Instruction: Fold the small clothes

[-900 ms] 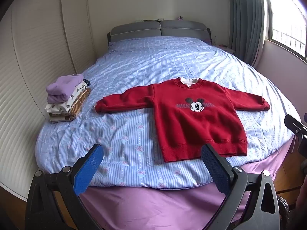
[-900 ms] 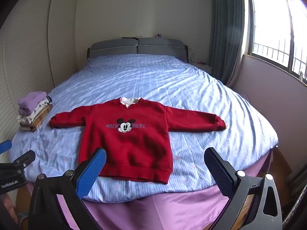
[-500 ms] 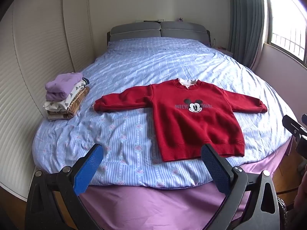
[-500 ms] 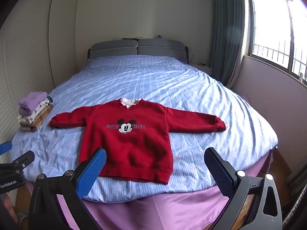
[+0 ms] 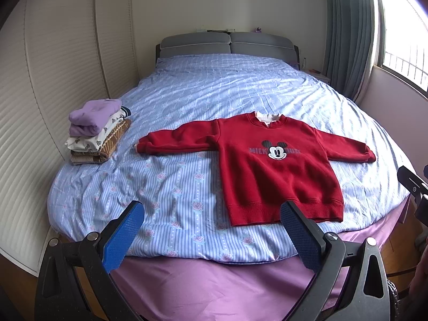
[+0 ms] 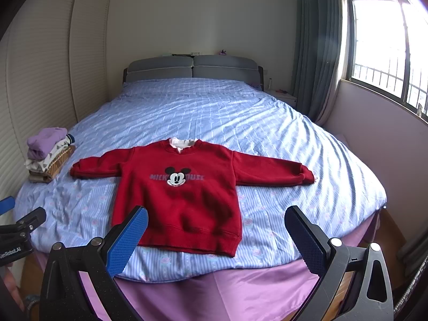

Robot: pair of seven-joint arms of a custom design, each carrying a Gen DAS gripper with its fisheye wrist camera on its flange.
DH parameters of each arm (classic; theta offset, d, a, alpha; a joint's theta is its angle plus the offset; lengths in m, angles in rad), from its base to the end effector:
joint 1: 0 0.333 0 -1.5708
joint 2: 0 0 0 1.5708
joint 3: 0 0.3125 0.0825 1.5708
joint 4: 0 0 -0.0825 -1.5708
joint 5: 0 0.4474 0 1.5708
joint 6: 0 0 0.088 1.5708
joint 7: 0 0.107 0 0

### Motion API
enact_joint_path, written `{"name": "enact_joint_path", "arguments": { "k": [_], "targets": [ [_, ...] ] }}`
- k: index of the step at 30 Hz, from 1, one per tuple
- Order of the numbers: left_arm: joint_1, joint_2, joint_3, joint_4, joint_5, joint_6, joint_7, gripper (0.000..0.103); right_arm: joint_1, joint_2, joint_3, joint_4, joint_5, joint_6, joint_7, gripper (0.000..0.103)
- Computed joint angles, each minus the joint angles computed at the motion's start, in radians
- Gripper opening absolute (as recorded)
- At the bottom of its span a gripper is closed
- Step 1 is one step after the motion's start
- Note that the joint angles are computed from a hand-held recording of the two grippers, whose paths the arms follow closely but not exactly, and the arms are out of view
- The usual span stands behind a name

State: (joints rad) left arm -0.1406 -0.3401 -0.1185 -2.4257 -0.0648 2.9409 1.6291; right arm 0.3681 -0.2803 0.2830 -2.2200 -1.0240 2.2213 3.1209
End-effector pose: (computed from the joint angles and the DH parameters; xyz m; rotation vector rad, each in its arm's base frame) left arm 0.5246 -0.1378 0.5016 -1.4904 1.9609 -0.8668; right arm 0.4586 0.3243 0.5033 -1.3858 1.9699 -1.1051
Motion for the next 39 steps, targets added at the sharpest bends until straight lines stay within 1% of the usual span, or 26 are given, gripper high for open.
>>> {"name": "enact_joint_path", "arguments": {
  "k": [3,14,20,27,39],
  "targets": [
    [0.003,-0.003,-0.004,-0.005,0.005,0.005,-0.006,0.103,0.000,0.000,0.001,0.001,-0.001,-0.002,0.001,0.103],
    [-0.014,-0.005,0.009,-0.008,-0.014,0.000,0.012,0.103,0.002,0.001,-0.002,0.003,0.007,-0.005,-0.001,0.103],
    [0.002,-0.005,-0.010,-0.007,0.002,-0.001,-0.018,0.103,-0.001,0.000,-0.004,-0.004,0.014,0.004,0.001,0.103],
    [-0.007,0.001,0.002,-0.001,-0.005,-0.002,-0.010,0.103,-0.002,0.003,-0.002,-0.002,0.014,0.001,0.002,0.103],
    [-0.002,0.004,-0.003,0.001,0.002,0.000,-0.019,0.103,0.001,0.009,-0.003,0.000,0.006,-0.006,0.013,0.103]
  ]
}}
